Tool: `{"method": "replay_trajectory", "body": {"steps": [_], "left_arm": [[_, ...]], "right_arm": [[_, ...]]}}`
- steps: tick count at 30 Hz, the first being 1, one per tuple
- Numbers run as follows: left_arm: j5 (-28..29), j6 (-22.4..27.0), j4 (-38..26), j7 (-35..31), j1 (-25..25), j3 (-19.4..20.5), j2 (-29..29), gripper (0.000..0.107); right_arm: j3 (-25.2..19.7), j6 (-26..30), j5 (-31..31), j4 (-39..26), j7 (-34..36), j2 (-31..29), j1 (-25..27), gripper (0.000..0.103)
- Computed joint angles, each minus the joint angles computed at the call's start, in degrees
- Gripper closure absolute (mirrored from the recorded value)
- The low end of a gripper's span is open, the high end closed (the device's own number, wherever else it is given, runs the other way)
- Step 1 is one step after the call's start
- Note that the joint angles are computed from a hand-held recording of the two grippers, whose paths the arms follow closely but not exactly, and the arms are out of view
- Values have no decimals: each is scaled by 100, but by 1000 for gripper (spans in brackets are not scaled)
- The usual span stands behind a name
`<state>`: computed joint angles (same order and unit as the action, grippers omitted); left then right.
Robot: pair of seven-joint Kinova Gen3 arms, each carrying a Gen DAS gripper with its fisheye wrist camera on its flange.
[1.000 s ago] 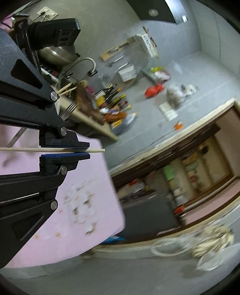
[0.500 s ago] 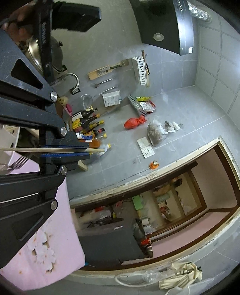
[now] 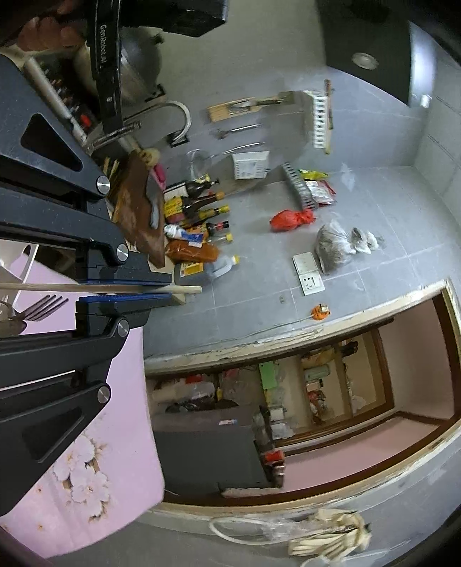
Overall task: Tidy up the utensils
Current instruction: 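Lower peeler and chopstick into the white caddy while both tools open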
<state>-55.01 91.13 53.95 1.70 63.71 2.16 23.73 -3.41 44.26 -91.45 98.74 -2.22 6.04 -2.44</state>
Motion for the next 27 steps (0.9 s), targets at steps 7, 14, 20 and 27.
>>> {"method": "replay_trajectory", "body": {"steps": [7, 14, 20, 27], "left_arm": [[230, -141, 129, -80, -140, 41, 40, 105], [528, -412, 422, 273, -280, 123, -133, 103], [279, -577, 617, 610, -162, 162, -194, 62], [-230, -354, 218, 720, 91, 114, 99, 38]], "right_arm": [[-21, -194, 223, 141, 1, -149, -118, 99], [101, -26, 606, 114, -395, -249, -44, 76], [203, 197, 784, 79, -717, -342, 85, 61], [488, 530, 1025, -35, -1255, -473, 392, 38]]}}
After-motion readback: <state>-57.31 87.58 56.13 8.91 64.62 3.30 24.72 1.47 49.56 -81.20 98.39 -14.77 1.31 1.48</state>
